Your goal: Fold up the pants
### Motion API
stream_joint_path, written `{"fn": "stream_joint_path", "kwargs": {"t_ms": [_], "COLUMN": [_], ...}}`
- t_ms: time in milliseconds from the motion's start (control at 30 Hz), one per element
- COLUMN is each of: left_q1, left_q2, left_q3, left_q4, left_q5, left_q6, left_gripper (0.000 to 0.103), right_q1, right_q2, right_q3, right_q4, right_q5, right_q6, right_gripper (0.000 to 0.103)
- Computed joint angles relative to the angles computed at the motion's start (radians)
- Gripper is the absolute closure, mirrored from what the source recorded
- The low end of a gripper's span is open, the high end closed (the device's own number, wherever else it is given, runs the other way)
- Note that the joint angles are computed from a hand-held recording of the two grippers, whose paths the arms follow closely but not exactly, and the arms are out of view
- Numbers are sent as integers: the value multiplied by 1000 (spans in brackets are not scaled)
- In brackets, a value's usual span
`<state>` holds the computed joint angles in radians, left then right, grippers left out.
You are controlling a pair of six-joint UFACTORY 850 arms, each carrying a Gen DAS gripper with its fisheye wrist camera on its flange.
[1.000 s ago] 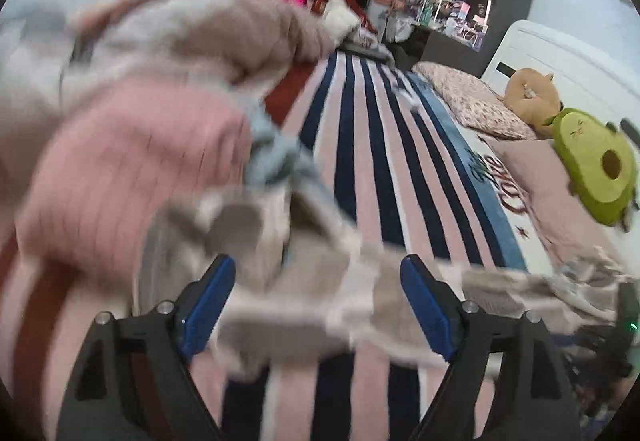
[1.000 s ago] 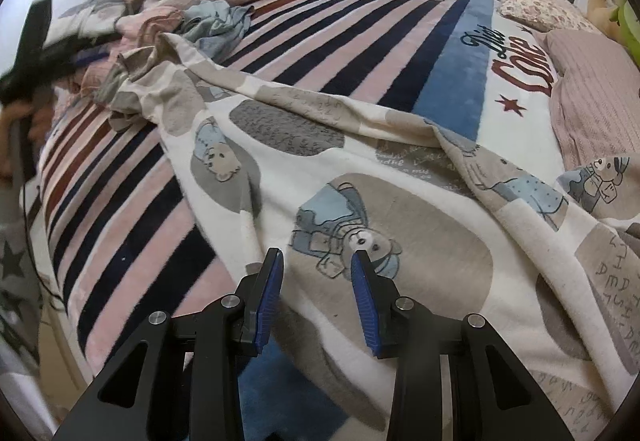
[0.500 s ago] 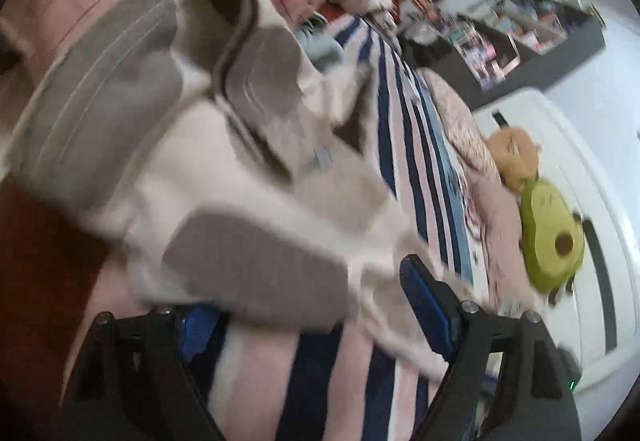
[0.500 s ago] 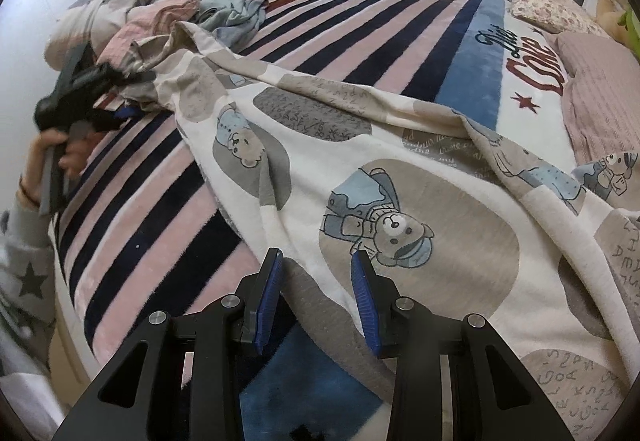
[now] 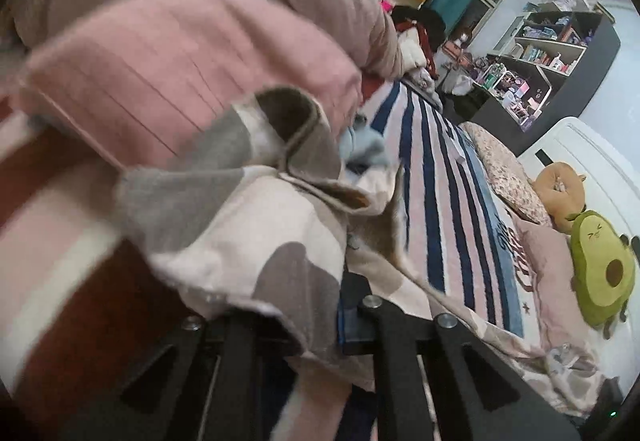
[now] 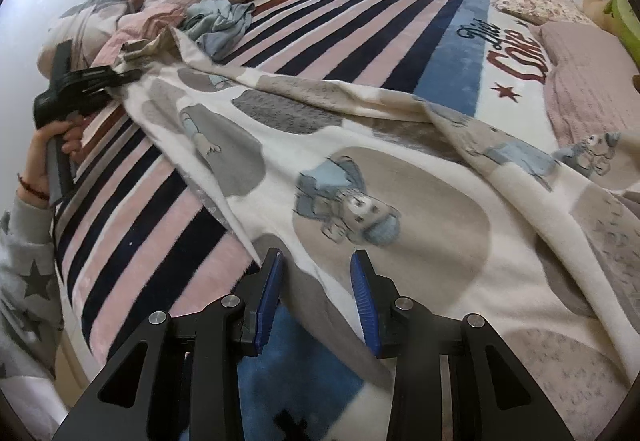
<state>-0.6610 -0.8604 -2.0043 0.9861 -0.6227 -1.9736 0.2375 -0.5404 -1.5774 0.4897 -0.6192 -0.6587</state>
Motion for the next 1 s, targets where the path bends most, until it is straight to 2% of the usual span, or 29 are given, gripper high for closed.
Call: {"fn": "stream_joint_path", "kwargs": {"t_ms": [67, 200, 367, 633, 800, 833, 900, 933, 1000], "left_q1": [-7, -4, -30, -64, -54, -57, -69, -78, -95], "left_q2": [34, 113, 184, 386, 426, 429, 442, 450, 445], "left_q3": [44, 163, 256, 528, 597, 605, 624, 632, 614], "left_q4": [43, 101, 147, 155, 38, 35, 50, 78, 102], "left_q5": [-37, -51, -152, -333, -282, -285, -292, -295, -329], "left_q6": [-20, -101, -155, -260, -155, -152, -173, -200, -194], "left_gripper": [95, 96, 96, 96, 90, 83, 58, 43, 40], "right_q1": [-3, -7, -10, -9, -4, -3, -1, -2, -6], "right_q2": [16, 37, 70, 139, 185, 192, 209, 219, 232], "right_q3": [16, 39, 77, 145, 181, 187, 200, 205, 208], "right_q4": [1, 6, 12, -6, -82, -99, -160, -210, -302], "right_q5": [7, 9, 10, 26, 41, 48, 74, 92, 117], "right_q6": [-3, -6, -12, -13, 31, 39, 71, 111, 188], "right_gripper": [73, 73, 73, 73, 73, 73, 71, 65, 51]}}
